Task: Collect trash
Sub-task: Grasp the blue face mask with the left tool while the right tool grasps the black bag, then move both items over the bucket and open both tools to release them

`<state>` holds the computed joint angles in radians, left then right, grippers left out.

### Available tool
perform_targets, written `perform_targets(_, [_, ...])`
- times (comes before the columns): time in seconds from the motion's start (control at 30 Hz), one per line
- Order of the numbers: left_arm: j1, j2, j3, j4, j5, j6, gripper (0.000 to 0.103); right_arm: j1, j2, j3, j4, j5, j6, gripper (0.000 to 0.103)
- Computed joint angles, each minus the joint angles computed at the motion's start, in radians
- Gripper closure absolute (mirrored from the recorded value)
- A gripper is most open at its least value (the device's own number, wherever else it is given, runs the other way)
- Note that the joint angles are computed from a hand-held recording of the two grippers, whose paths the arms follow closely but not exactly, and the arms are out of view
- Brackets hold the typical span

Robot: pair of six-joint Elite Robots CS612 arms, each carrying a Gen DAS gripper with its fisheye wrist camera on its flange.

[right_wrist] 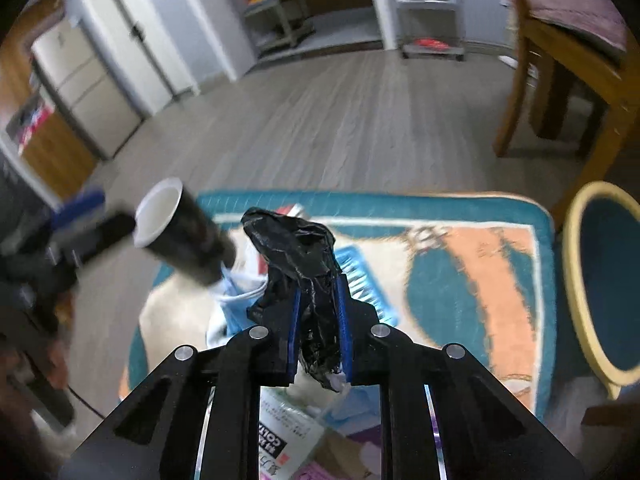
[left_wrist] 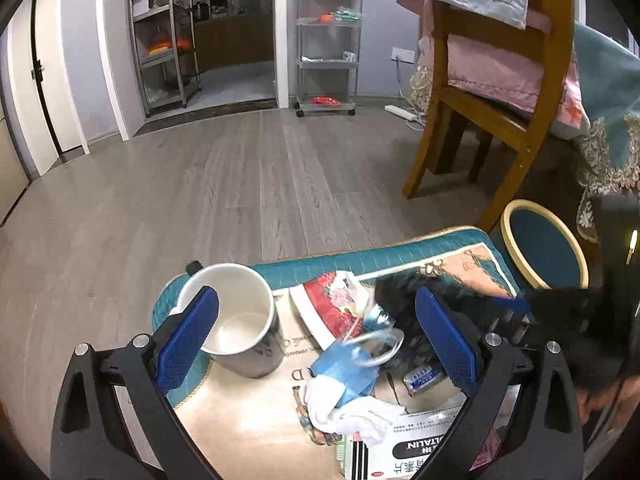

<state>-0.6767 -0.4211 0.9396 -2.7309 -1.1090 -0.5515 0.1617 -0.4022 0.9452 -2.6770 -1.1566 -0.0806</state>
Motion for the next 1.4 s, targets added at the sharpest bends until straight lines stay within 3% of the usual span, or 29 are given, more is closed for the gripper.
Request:
perform_targets(0.3, [-0.009,0.055,-0.093,0.115,-0.072,0.061,0.006,-0.042,-0.005,0.007,-0.052,0.036,0.170,0.085])
perform_targets(0.53, [-0.009,0.127,-0.222,0.286,-0.151,0.076,0.006,-0.056,-0.003,0.004,-0.057,0.033,0.188,0.085])
perform_targets(0.73, [-0.006,0.205,-0.371,0.488,-0.163,0.073,0.007,-0.061,-0.005,0.013,-0.077,0.051,0.194,0.085])
perform_targets(0.87, [-0.002,0.239,-0.430,0.556,-0.163,0.068,0.009,-0.068,-0.009,0.020,-0.098,0.073,0.211,0.085])
perform_targets(1.03, [0.002,0.254,-0.460,0.591,-0.183,0.079,0.035,-0.072,-0.008,0.017,-0.115,0.081,0.218,0.085])
perform_targets(1.1, [0.003,0.248,-0.450,0.572,-0.191,0.087,0.061,-0.070,-0.006,0.013,-0.118,0.076,0.210,0.085])
perform_targets(1.2, [0.009,0.241,-0.446,0.553,-0.227,0.076,0.086,-0.069,-0.005,0.011,-0.125,0.071,0.199,0.085])
perform_targets(1.33, [0.010,0.227,-0.426,0.549,-0.216,0.072,0.091,-0.070,-0.005,0.010,-0.125,0.068,0.192,0.085])
perform_targets(1.4, [0.012,0.205,-0.387,0.492,-0.223,0.071,0.092,-0.070,-0.009,0.014,-0.136,0.061,0.193,0.085])
